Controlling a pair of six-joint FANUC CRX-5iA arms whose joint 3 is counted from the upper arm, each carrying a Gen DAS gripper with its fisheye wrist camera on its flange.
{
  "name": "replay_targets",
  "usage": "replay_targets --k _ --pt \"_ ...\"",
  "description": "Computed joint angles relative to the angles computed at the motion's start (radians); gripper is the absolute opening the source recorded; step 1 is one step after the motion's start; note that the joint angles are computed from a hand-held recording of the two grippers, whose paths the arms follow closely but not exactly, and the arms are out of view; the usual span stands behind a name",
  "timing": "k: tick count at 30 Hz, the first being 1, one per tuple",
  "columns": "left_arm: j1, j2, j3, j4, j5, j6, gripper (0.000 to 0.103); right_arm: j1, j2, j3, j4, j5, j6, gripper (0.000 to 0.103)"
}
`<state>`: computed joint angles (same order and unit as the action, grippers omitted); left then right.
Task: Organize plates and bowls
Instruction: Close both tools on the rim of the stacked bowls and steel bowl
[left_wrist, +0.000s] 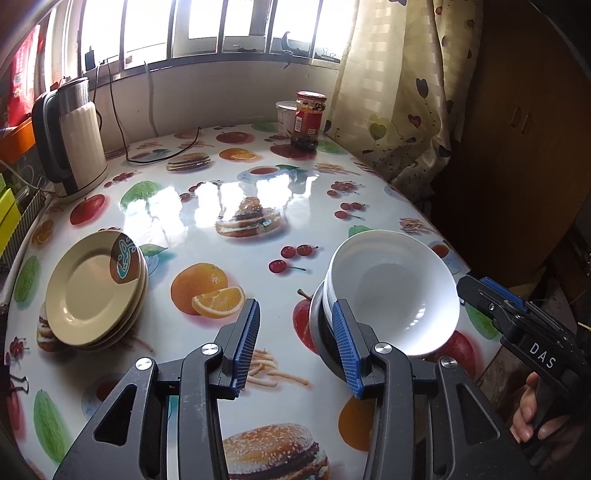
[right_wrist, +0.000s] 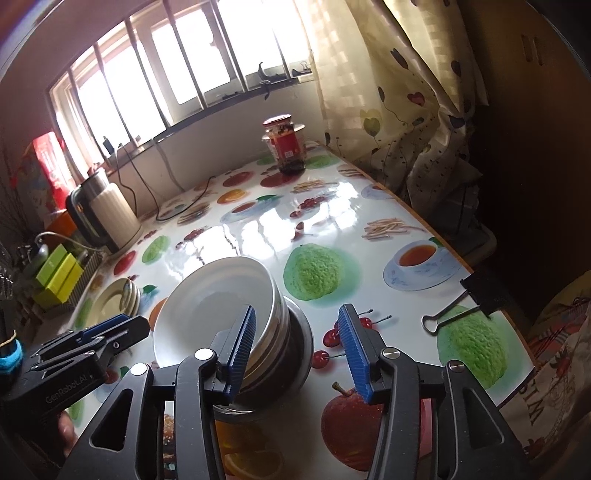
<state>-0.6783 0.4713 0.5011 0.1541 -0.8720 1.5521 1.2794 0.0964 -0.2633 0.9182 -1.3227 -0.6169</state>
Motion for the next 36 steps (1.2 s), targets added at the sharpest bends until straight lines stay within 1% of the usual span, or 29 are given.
replay_targets --k 1,3,4,9,12,15,18,21,23,31,34,36 --pt "0.003 -0.006 -0.013 0.005 0.010 -0.006 0.045 0.003 -0.003 -0.005 0.002 -0.003 -0.005 0.049" --pt "0.000 -0.011 -0.013 -0.030 0.004 0.013 0.045 0.009 -0.012 -0.018 0.007 -0.009 -0.021 0.049" --pt "0.003 -0.016 -0.024 -0.027 0.011 0.008 0.045 0.012 -0.016 -0.025 0.008 -0.013 -0.029 0.050" --pt "0.024 -0.032 -0.078 0.030 0.039 -0.026 0.047 0.030 -0.033 -0.052 0.002 -0.034 -0.057 0.052" --pt "0.046 -0.025 -0.103 0.104 0.039 -0.050 0.048 0.038 -0.041 -0.068 -0.003 -0.043 -0.074 0.053" --pt "0.058 -0.011 -0.105 0.127 0.021 -0.035 0.048 0.041 -0.049 -0.084 -0.013 -0.037 -0.081 0.053" --pt "0.065 -0.001 -0.110 0.148 0.015 -0.029 0.048 0.041 -0.059 -0.102 -0.021 -0.013 -0.096 0.053" --pt "0.076 0.000 -0.154 0.259 0.038 -0.102 0.048 0.037 -0.067 -0.121 -0.025 0.010 -0.112 0.053" --pt "0.076 0.003 -0.166 0.296 0.047 -0.128 0.048 0.032 -0.072 -0.134 -0.022 0.034 -0.122 0.053" --pt "0.084 0.040 -0.172 0.396 0.021 -0.158 0.048 0.012 -0.099 -0.193 0.008 0.134 -0.166 0.053" --pt "0.085 0.050 -0.165 0.401 0.015 -0.150 0.048 0.001 -0.118 -0.232 0.044 0.187 -0.212 0.053" --pt "0.088 0.051 -0.178 0.433 0.022 -0.167 0.048 -0.007 -0.129 -0.256 0.069 0.217 -0.242 0.053"
